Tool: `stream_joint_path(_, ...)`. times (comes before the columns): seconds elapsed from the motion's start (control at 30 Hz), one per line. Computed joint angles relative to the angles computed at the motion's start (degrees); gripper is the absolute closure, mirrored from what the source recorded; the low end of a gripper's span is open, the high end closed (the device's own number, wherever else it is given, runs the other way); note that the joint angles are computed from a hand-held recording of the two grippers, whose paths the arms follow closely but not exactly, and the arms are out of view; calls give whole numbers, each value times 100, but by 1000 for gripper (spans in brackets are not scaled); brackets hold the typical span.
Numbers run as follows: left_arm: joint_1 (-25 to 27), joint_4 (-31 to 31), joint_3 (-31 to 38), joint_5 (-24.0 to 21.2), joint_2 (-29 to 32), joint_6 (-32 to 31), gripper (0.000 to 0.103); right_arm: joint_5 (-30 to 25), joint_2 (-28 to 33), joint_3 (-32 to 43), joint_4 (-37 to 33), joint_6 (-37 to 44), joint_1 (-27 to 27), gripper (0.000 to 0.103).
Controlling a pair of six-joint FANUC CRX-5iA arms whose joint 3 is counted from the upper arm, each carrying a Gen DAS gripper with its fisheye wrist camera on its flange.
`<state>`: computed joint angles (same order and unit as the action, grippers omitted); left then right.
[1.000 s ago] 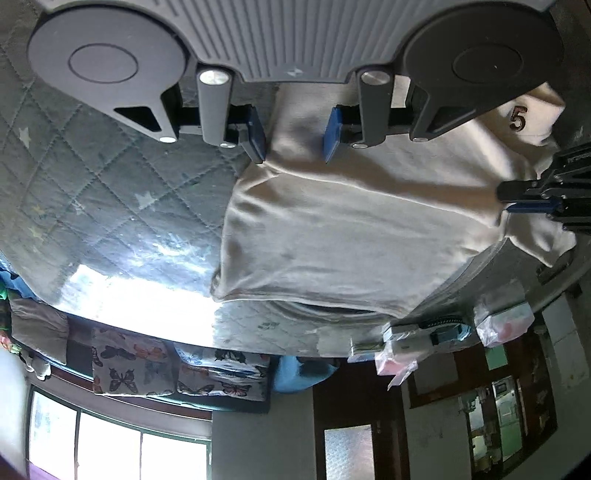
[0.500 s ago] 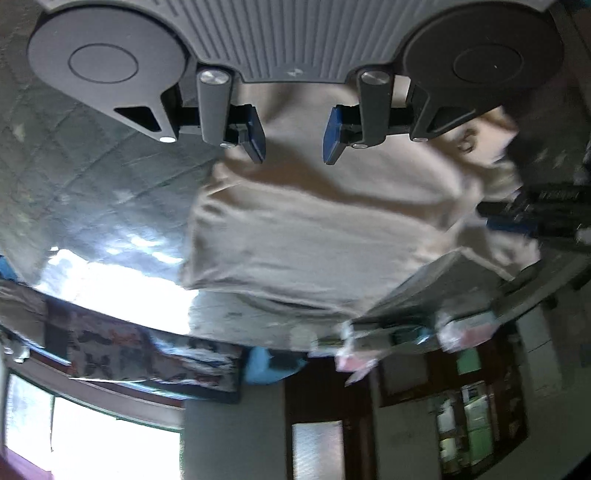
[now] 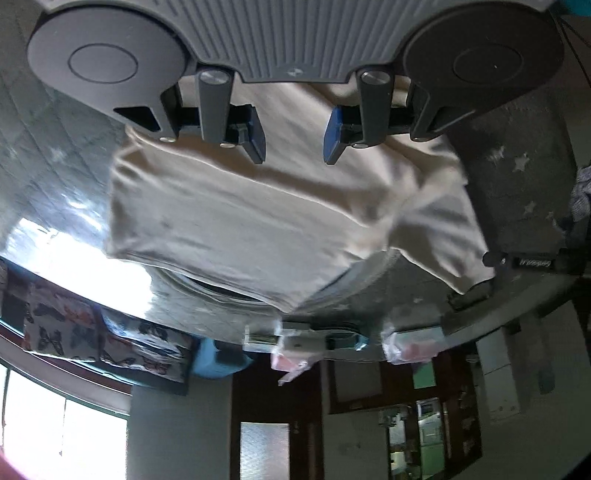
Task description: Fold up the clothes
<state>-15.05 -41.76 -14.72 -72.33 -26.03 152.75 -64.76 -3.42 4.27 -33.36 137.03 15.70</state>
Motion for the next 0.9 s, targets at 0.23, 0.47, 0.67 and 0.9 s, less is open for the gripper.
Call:
stream_joint_path(0.23, 821, 411, -247, 280, -173, -121, 43, -44, 72, -73, 110, -105, 318, 68)
stream_joint_path(0.47, 1068, 484, -297, 495, -203, -28, 82, -73, 14, -68, 45, -88, 228, 68)
stream_joint_path(0.67, 1009, 465, -321, 746, -269, 105, 98, -94, -54, -65, -59, -75, 63, 68)
stream_joint_path(0.9, 296, 203, 43, 970, -218, 163, 98, -65, -81, -68, -176, -120, -155, 68)
